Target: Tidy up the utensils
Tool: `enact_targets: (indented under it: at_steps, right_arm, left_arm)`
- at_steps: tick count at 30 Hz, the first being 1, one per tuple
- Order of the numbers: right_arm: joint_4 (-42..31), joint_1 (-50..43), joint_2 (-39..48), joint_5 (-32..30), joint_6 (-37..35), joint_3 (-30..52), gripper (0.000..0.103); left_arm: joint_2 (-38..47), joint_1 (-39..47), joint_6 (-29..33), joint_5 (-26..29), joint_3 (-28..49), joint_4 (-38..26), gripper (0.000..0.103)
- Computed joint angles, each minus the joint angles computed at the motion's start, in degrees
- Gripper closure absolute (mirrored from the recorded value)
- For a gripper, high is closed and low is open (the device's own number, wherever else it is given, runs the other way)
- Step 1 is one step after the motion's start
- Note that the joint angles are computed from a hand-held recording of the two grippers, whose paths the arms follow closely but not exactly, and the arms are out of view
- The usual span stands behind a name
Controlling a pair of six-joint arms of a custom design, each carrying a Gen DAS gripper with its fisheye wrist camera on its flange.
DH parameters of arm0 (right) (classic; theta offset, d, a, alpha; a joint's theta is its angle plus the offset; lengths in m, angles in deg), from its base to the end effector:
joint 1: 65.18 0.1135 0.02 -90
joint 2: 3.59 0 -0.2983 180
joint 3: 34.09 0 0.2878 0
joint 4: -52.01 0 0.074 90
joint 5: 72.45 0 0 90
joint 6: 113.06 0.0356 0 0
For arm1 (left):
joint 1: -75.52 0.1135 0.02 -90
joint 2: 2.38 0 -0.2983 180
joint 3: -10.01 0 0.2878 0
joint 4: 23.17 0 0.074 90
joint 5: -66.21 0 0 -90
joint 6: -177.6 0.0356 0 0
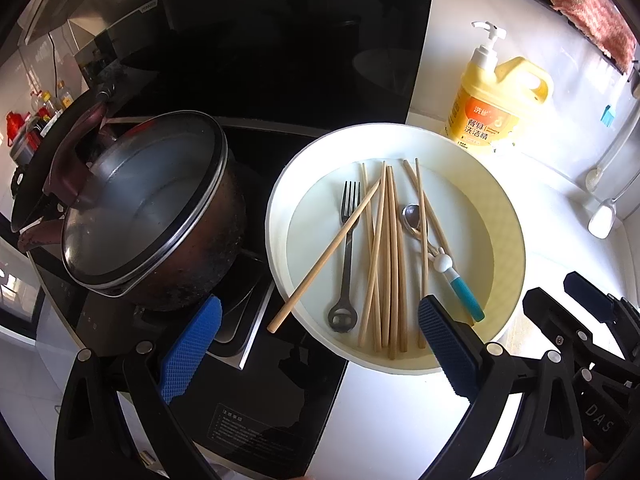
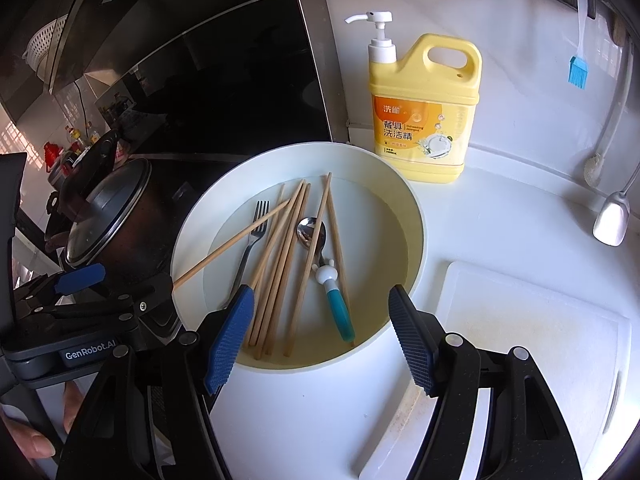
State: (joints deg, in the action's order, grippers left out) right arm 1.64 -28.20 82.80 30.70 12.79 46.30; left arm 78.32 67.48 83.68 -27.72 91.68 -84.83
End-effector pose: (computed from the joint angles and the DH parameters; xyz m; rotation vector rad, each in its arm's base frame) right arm 0.2826 0.2026 0.2906 0.0631 2.5296 0.2191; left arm 0.3104 -0.0414 0.3173 0.0708 2.6250 0.0181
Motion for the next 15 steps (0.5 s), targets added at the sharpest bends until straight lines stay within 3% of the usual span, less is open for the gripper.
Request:
enact_targets:
  at_steps: [15]
  right_arm:
    - [0.08, 0.03, 0.42, -0.37, -0.14, 0.33, 0.036]
  left_arm:
    - [-0.01, 0.53, -0.08, 1.66, -0.27, -0.41, 0.006]
